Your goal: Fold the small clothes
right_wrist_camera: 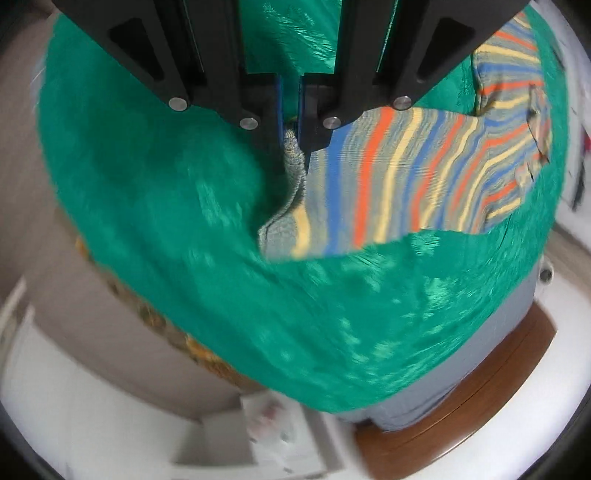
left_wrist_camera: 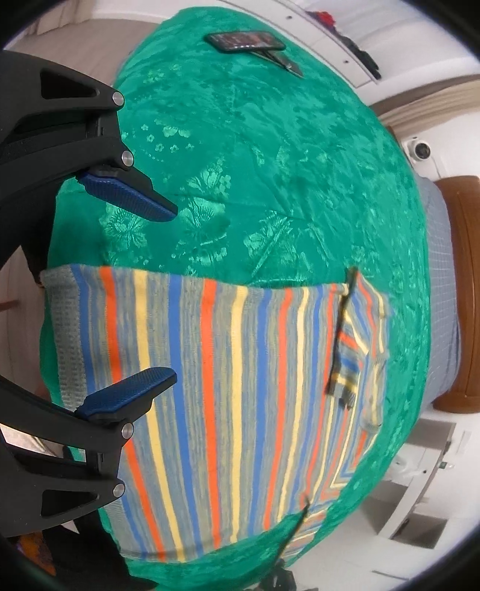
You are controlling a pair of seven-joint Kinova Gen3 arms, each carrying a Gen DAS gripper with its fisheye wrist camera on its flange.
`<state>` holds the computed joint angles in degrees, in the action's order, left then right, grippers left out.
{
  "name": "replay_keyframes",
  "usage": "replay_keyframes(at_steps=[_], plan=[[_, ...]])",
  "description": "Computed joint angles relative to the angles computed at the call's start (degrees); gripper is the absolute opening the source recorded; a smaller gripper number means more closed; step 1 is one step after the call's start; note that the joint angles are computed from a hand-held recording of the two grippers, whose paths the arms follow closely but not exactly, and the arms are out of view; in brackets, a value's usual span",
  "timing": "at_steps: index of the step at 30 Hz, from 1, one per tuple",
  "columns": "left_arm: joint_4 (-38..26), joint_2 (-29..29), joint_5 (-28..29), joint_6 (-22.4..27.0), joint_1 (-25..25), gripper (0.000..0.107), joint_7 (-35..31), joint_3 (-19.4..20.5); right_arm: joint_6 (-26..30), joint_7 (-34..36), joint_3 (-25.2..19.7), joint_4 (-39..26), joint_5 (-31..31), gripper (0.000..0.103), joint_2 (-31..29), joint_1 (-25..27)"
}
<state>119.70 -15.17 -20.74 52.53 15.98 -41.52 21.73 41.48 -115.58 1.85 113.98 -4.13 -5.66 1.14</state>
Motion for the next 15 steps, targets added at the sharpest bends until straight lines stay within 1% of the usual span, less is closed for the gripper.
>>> replay_keyframes(at_steps=[2,3,6,7,8,10,12,14,15], plan=[[-0.03,-0.29,0.04,0.56,0.00,0.083,0.15,0.19,-1.59,1.94,1.16,2.21,-1.93,0.004,-0.57,0.29],[-0.03,-0.25,0.37,0.82,0.03,0.083,-0.25,-0.13,-1.91,2.04,0.65,2.67,-2.22,0.004,-0.98,0.57],[-0.28,0.54,1.06,1.24,0.01,0.083,-1.51,-1.00,-1.68,5.05,0.62,2.61,-4.43,0.005,-0.72,1.49],[-0.61,1.03,1.31,1.52,0.09,0.083,-2.28,-1.38,-2.48,5.88,0.67,2.15,-4.38,0.005,0.42,1.55],[-1.07,1.48,1.40,1.80,0.25,0.083,-3.32,-1.78,-2.36,5.77,-0.09,1.95,-4.12,0.005,0.49,2.57],[-2.60,2.37,0.59,2.81,0.65,0.083,-5.70,-2.10,-1.34,5.30,-4.18,1.43,-2.76,0.006,0.32,6.88],[-4.96,2.90,-0.09,3.44,0.22,0.083,-9.53,-2.60,0.68,2.20,-9.44,1.25,1.17,0.014,-1.44,11.61],[-8.28,3.22,-0.05,2.59,0.72,0.083,-13.84,-5.37,2.02,-1.13,-14.75,1.87,5.83,0.028,-4.48,15.82],[-10.62,3.73,0.41,1.15,1.40,0.085,-16.17,-7.74,2.17,-2.70,-17.40,2.63,8.16,0.041,-6.68,17.61]])
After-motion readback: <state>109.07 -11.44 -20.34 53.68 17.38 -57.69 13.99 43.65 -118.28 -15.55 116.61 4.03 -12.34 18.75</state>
